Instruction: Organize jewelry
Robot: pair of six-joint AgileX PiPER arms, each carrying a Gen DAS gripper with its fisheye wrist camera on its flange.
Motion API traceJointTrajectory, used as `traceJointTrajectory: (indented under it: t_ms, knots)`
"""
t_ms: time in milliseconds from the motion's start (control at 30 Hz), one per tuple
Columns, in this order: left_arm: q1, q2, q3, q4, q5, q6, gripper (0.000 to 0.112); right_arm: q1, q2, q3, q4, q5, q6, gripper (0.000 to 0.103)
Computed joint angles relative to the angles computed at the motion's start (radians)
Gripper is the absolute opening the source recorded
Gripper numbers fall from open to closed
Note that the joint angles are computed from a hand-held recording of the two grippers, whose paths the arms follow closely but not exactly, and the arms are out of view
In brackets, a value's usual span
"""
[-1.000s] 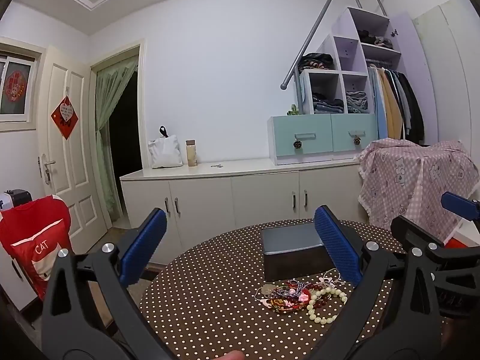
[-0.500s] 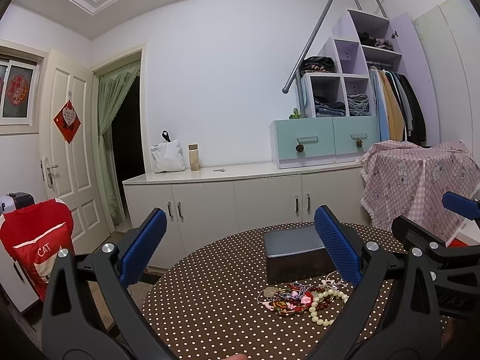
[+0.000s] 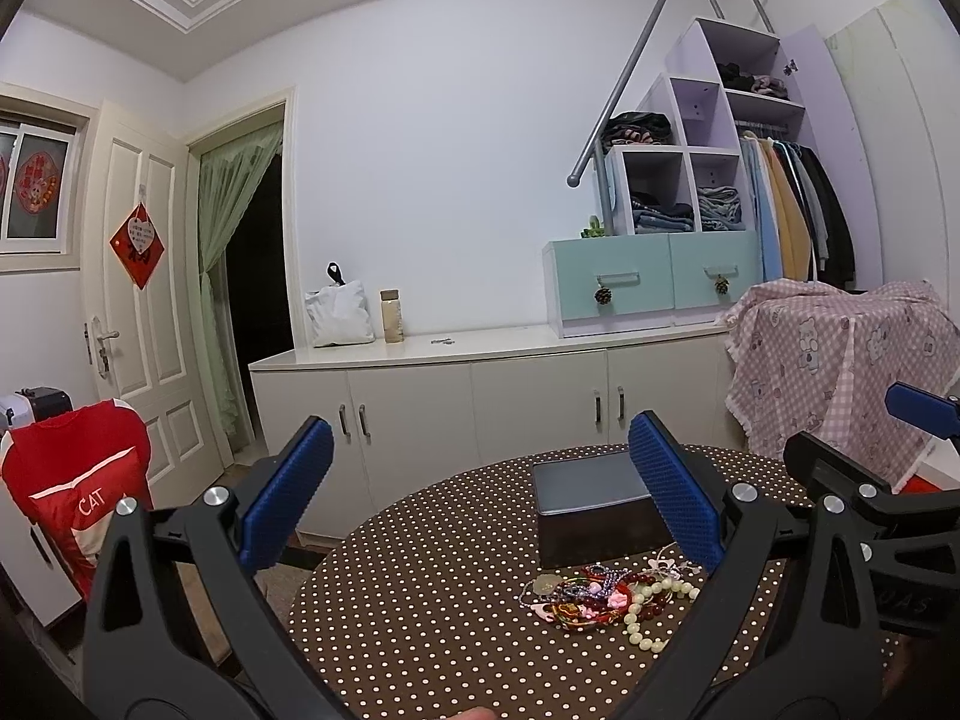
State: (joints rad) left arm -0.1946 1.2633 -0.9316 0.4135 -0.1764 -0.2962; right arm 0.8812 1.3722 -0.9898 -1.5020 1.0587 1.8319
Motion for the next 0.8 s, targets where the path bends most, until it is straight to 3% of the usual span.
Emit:
traceJointTrajectory:
  t_ms: [667, 800]
  knots:
    - [0.005, -0.007, 0.019, -0.009, -0.017, 0.009, 0.097, -0.003, -0.002, 0.003, -0.004, -0.002, 0.002, 0.096]
    - [-0.005, -0.003, 0.017, -0.087, -0.012, 0.085, 0.097, -0.004, 0.001, 0.006, -0.006, -0.006, 0.007, 0.096]
